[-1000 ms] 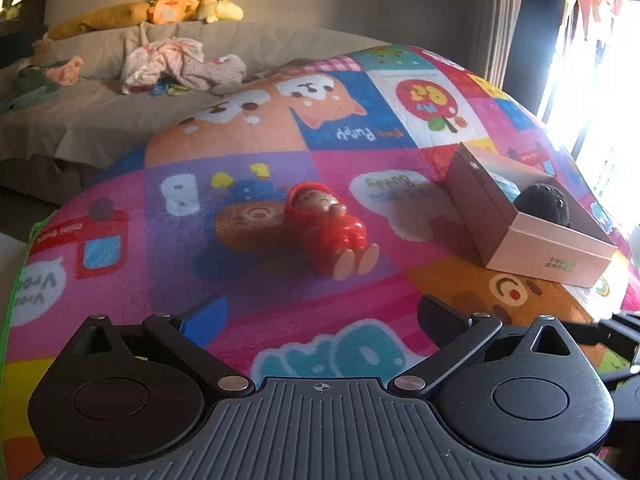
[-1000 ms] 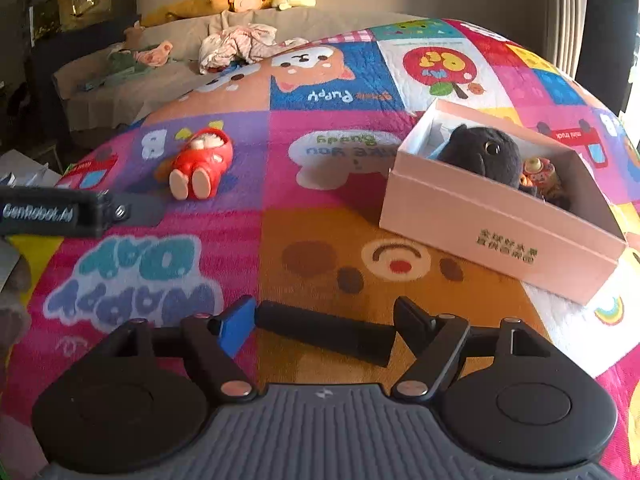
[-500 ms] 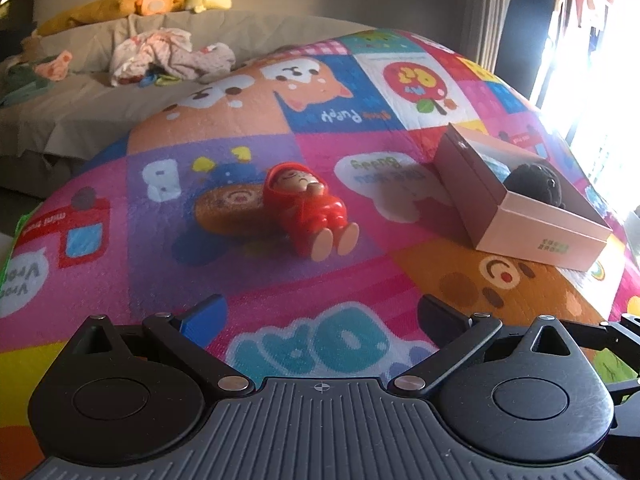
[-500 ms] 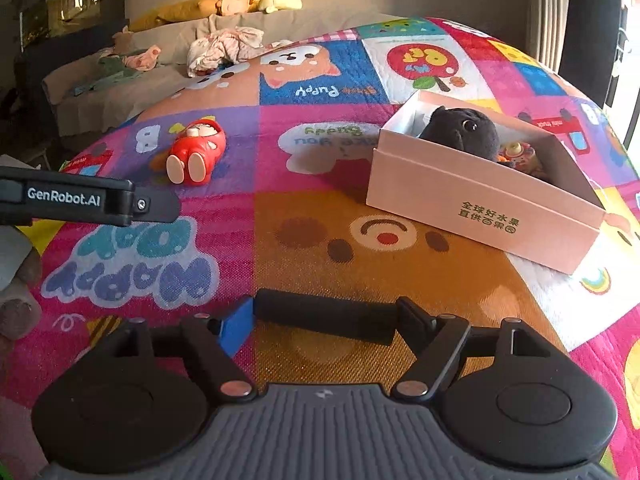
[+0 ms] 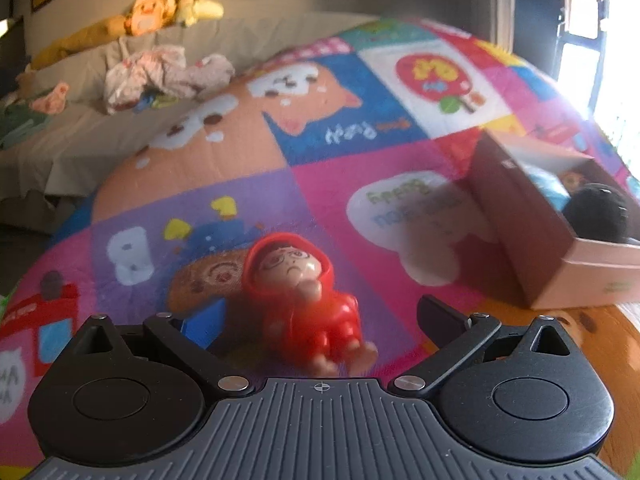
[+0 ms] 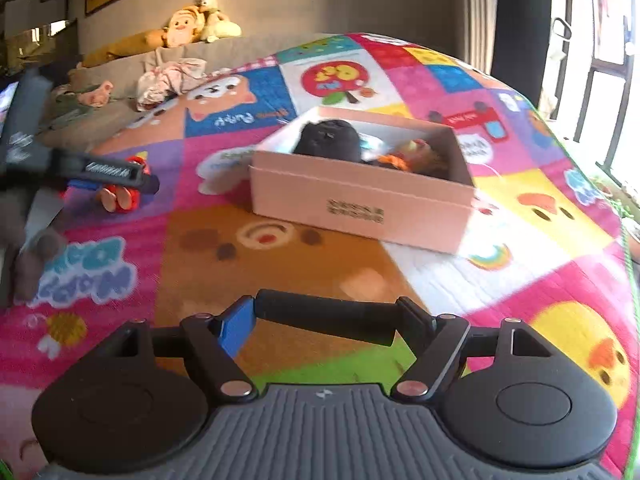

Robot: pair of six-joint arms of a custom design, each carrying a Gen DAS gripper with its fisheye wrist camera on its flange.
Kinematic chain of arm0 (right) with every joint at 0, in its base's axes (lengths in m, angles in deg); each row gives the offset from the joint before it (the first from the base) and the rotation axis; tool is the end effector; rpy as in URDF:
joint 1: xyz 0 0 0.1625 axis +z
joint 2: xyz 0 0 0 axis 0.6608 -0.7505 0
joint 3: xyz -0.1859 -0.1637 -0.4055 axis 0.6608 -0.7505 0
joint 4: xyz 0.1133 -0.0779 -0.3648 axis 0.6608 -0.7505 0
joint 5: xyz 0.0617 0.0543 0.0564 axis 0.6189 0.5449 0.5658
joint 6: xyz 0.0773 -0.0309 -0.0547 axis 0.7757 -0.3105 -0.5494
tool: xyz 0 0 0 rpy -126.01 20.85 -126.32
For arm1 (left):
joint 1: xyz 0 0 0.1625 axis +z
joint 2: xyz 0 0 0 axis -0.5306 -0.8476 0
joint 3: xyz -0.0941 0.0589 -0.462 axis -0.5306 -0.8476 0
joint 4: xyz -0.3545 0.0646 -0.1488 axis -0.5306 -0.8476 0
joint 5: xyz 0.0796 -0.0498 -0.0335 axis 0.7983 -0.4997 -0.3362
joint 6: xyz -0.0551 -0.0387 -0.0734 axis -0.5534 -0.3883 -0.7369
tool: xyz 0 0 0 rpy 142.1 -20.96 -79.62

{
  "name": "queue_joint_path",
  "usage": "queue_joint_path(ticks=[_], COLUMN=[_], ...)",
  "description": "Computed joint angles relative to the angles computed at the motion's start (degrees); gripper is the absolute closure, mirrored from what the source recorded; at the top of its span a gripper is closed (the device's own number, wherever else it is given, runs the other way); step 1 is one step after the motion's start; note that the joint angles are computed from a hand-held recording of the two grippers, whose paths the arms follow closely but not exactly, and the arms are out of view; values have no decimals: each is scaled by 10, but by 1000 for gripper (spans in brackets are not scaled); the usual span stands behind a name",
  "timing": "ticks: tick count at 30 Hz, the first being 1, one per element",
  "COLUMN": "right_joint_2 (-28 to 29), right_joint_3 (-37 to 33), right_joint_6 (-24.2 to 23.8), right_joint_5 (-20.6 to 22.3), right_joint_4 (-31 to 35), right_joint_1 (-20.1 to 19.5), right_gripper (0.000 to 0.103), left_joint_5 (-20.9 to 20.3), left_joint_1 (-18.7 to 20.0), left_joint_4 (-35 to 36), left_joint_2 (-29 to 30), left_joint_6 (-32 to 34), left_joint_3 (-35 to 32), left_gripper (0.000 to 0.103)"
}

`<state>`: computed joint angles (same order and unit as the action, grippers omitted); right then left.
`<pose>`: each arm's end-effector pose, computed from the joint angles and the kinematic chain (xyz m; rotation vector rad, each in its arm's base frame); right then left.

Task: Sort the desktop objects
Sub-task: 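Close the left tool around the red hooded doll on the mat, then lift the red doll with the left tool and carry it over the box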

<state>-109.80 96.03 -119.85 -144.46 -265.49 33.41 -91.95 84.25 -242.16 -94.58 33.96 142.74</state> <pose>-0.0191 -0.4946 0.2195 0.4512 -2.1254 1.0513 -0.2533 -0.6678 -0.0372 0.5530 2.2478 -0.9584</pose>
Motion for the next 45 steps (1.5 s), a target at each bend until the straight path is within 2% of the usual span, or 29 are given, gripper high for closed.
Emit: queue_joint_path(ticks=[2,3,4,7,13,19,22,24,27,33,35,37,38,40,45], right_joint_2=[-7,-9,-11,-17,-33,-79,-113,-139,-170,-174,-178,-176,-172,-167,-162], right_joint_3=[9,13,18,26,37,61,75,77,68,33,19,9,4,-5,-26], right_joint_6=[-4,-7,-10,-13,-12,-26,-32,-35,-36,-42,-36,-40,-43,-42,-19], right_joint_5=[4,7,11,21,39,63,80,101,138,178,177,171,166,160,150], right_joint_4=[-2,-4,-7,-7,3,47,70,65,46,17,48,68,72,78,114], right_joint_1=[-8,-12,-16,-25,-35,-48,-53,-51,-42,-33,-34,-36,-37,-42,-52], right_gripper=[27,27,27,27,27,27,27,27,27,27,27,27,27,27,27], left_joint_5=[5,12,17,16,-5,-98,-137,-162,-197,-251,-250,-216,-199,-193,-174], left_joint_1=[4,5,5,3,-25,-75,-95,-102,-102,-76,-67,-62,-61,-51,-41], left_joint_4=[35,49,61,54,-13,-60,-86,-105,-93,32,83,108,116,122,45], left_joint_2=[4,5,5,0,-21,-57,-62,-59,-41,52,95,136,147,141,81], left_joint_6=[-20,-28,-36,-37,-6,6,33,70,108,148,161,180,178,147,116], left_joint_3=[-18,-24,-27,-15,62,183,196,177,106,-128,-223,-300,-322,-315,-182], left_gripper=[11,26,36,45,46,46,46,46,46,46,44,34,32,29,17])
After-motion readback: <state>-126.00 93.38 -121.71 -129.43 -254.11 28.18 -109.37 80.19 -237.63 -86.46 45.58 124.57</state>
